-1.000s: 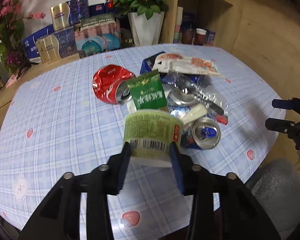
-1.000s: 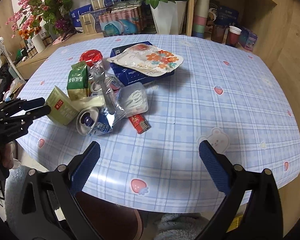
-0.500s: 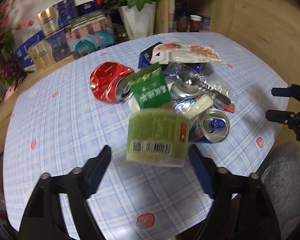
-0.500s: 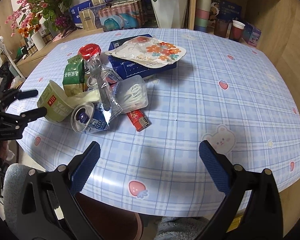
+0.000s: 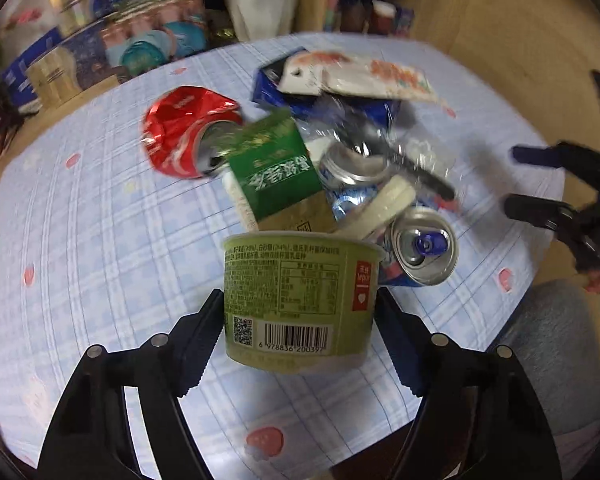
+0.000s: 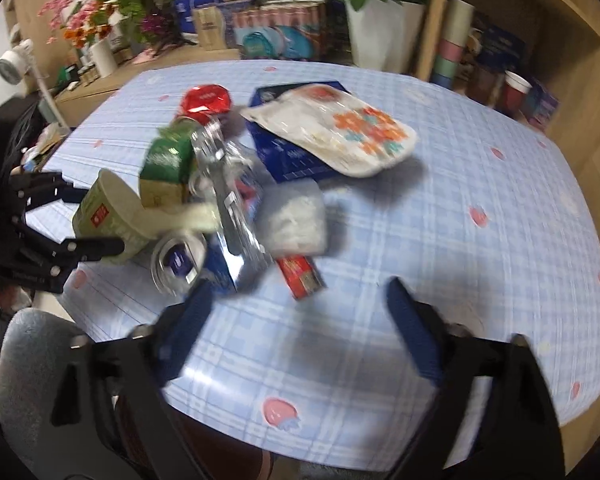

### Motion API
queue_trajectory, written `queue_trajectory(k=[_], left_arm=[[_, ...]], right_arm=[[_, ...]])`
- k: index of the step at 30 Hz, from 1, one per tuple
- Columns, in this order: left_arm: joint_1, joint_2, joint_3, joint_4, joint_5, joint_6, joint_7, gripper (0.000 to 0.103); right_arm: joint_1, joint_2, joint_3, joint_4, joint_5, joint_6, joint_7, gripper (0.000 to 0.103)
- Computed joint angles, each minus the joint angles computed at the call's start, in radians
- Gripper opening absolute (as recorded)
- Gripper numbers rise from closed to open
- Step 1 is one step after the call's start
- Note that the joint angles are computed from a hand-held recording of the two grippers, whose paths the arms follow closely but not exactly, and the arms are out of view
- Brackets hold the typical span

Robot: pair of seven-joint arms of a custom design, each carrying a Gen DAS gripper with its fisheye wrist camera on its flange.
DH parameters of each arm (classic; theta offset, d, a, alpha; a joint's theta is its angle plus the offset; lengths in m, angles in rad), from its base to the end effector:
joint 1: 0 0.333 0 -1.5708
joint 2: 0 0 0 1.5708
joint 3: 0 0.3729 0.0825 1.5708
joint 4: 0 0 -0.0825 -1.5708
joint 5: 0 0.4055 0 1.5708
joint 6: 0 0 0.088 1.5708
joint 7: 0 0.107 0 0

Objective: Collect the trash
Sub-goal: 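Lift the yogurt cup with the left gripper while the right gripper grasps the wrapped plastic fork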

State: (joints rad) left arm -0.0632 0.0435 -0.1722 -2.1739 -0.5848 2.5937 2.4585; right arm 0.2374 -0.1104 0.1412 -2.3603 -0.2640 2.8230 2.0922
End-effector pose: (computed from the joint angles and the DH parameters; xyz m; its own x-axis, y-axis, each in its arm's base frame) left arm 0.5776 -0.1265 0.4541 -0.6406 -0.7629 0.0872 -0.6884 0.5203 -0.5053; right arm 0.4956 0.2131 0.4779 0.1073 -0.9920 -0.0661 -0.8319 -0.0532 -0.5523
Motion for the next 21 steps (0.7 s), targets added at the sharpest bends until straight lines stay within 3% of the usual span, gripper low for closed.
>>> queue_trajectory(k=[4, 8, 16, 18, 21], left_arm=[[0.030, -0.031, 0.024, -0.041, -0.236, -0.010, 0.091, 0.073], [0.039, -0.042, 0.046, -0.057, -0.352, -0.028, 0.119, 0.073], [0.045, -0.069, 0.072, -0.093, -0.461, -0.053, 0.161, 0.073], [0.051, -0.076, 0.080, -0.098, -0.500, -0.055, 0.170, 0.073], [0.059, -0.085, 0.091, -0.100, -0.551, -0.039, 0.175, 0.073]], right_arm=[[0.030, 0.062, -0.014, 0.057, 0.076, 0.045, -0.102, 0.072], [0.072, 0.139, -0.024, 0.137, 0.115, 0.023, -0.185, 0.057], [0.139, 0.235, -0.073, 0.229, 0.142, -0.014, -0.198, 0.034], [0.148, 0.235, -0.083, 0.228, 0.128, -0.015, -0.190, 0.018], [0.158, 0.226, -0.098, 0.213, 0.090, 0.000, -0.159, 0.013]])
